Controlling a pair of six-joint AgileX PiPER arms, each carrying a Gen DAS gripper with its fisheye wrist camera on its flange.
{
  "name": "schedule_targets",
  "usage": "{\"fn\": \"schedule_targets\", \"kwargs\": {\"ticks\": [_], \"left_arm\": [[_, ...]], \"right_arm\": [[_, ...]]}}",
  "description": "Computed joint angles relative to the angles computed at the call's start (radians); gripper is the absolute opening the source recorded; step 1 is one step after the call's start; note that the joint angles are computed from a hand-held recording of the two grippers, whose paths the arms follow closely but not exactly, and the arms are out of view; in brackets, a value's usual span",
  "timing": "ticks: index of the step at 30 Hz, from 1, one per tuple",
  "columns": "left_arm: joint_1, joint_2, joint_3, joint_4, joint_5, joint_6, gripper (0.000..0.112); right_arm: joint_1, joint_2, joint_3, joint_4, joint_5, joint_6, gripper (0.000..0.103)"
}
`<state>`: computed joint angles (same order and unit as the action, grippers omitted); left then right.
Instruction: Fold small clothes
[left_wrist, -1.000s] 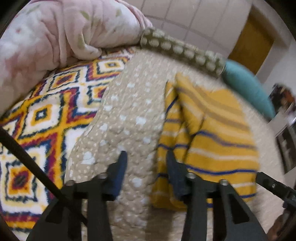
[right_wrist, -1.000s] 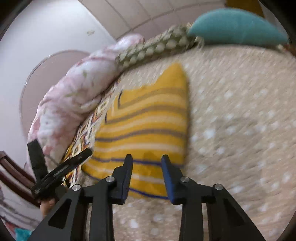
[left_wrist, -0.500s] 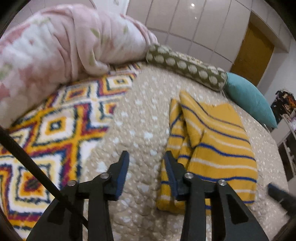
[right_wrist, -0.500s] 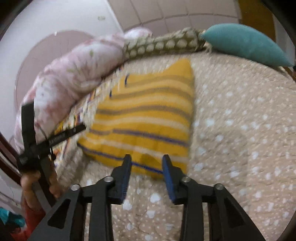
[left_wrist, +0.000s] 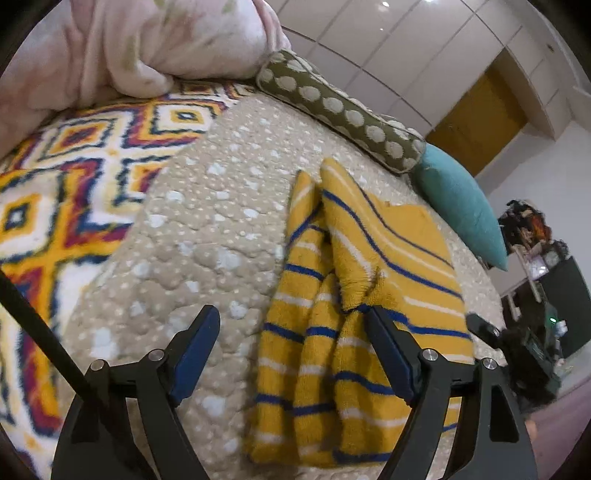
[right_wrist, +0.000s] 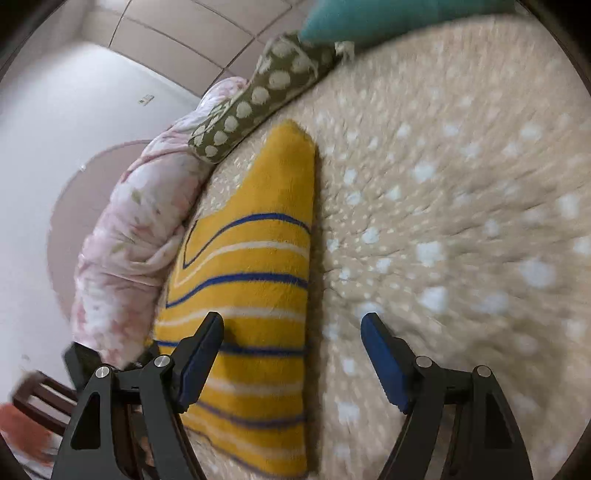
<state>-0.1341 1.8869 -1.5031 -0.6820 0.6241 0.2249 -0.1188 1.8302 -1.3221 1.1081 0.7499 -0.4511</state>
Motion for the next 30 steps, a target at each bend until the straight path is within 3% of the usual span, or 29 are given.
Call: {"fn": "schedule_targets", "kwargs": {"ticks": [2,4,6,9,10,12,17,21,23,26,30], "left_arm": [[0.030,0.040,-0.035,-0.163,0.108,0.129,0.080],[0.018,0.068,-0.057,-0.183,0.149,0.144,0.079],[-0.040,0.047,-0.038,-0.060,0.070,0.071,0.074],[-0.110,0.007,-0.016,0.096,-0.010,-0.065,0.065],[-0.128,-0.004,-0.011,0.121,-0.023,-0.096,0.063],[-0.153,-0.013,-0.014,0.118,-0.027,-0.118,0.063],[-0.235,0.036,-0.080,0.098,-0.016,-0.141,0.063],[-0.298,0.039,-0.071,0.239,-0.064,-0.248,0.063],[-0.317,0.010,-0.045,0.319,-0.081,-0.300,0.063],[-0.341,-0.054,0.020,0.436,-0.106,-0.390,0.063],[-0.388,-0.162,0.128,0.628,-0.117,-0.550,0.064]], "right_arm": [[0.005,0.042,-0.028,0.094,-0.004,-0.083,0.083],[0.021,0.096,-0.088,0.141,0.031,-0.100,0.081],[0.053,0.132,-0.147,0.114,0.039,-0.061,0.075],[0.095,0.163,-0.217,0.024,0.018,0.023,0.051],[0.086,0.156,-0.202,0.055,0.025,0.003,0.041],[0.049,0.135,-0.161,0.154,0.065,-0.079,0.038],[-0.029,-0.004,-0.057,0.120,0.062,-0.155,0.039],[-0.087,-0.030,-0.069,-0.095,0.061,0.011,0.048],[-0.125,-0.071,-0.014,-0.088,0.074,-0.019,0.050],[-0.155,-0.240,0.144,-0.129,-0.020,-0.087,0.053],[-0.259,-0.400,0.288,-0.112,-0.006,-0.137,0.054]]}}
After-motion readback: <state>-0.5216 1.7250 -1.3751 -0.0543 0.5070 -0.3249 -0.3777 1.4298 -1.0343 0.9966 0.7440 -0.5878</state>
